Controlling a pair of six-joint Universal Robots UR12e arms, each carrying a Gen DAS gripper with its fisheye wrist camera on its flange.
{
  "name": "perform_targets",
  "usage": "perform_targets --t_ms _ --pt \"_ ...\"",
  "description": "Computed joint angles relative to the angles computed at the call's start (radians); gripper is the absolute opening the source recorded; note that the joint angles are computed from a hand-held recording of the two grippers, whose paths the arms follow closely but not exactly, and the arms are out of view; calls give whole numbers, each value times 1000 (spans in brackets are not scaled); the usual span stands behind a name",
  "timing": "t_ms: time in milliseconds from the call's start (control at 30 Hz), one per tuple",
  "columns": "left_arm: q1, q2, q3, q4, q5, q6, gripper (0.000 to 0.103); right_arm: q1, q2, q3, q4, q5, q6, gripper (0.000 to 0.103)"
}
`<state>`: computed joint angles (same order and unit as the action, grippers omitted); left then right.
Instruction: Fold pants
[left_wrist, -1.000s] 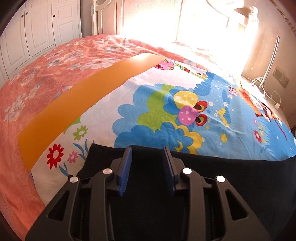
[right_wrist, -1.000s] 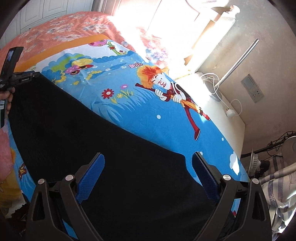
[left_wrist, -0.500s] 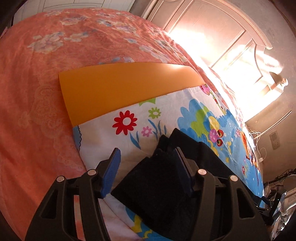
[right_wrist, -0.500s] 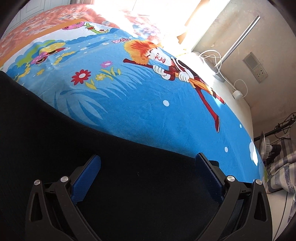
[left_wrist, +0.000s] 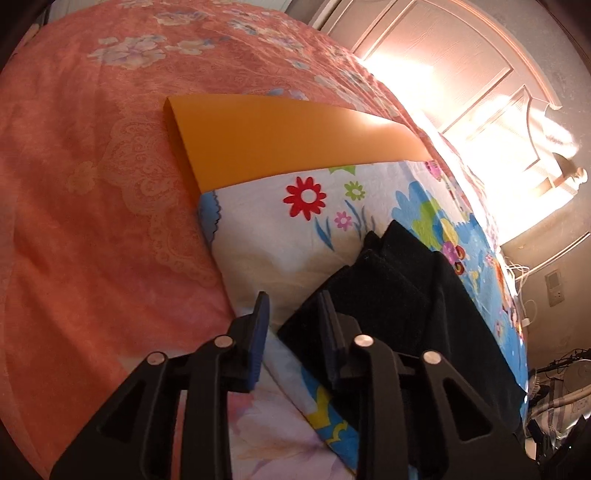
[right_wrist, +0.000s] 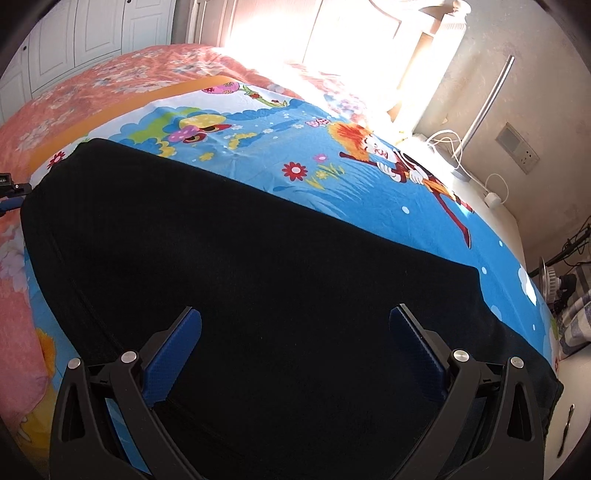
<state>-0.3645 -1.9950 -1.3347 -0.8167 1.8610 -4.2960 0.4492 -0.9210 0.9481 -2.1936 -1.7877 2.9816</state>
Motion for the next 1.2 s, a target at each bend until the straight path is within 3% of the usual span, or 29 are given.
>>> perform_targets --t_ms 67,167,200,300,367,467,567,600,633,700,800,900,967,1067,1133,1200 --pt "-32 -9 32 3 54 75 40 1 2 10 31 -22 18 98" --pt "-98 -64 88 144 153 333 50 -13 -15 56 -9 25 88 98" --pt "-117 -95 127 169 167 415 59 -15 -18 62 -12 37 105 98" --pt "-156 -171 218 158 171 582 64 -18 -21 70 -19 54 113 98" --pt "-152 -201 252 51 108 570 70 -20 -23 74 -25 61 117 98" --pt "-153 -195 235 48 123 520 77 -22 -28 85 -39 73 124 98" --pt "-155 -194 256 -25 144 498 78 -24 -32 93 -48 82 138 98" --pt "-157 -197 271 -51 144 486 74 -24 -33 96 -52 83 142 98" --pt "-159 -198 278 -46 143 486 56 -24 -34 99 -56 82 144 98" --pt "-164 -203 282 40 107 544 44 -22 -36 100 -54 79 143 98" --pt "-169 -242 348 64 43 643 44 -28 -38 91 -24 97 132 98" --pt "-156 -277 397 -10 -11 660 45 -37 -58 112 -34 132 135 98" --pt "-143 -272 377 16 -45 646 46 -38 -79 146 -74 144 133 98" --pt "-145 -269 390 -16 35 632 45 -41 -103 188 -107 155 157 98" --pt "-133 -259 379 7 31 610 45 -41 -108 198 -82 163 156 98" --pt "-122 -267 406 -40 54 595 45 -38 -114 221 -111 152 140 98"
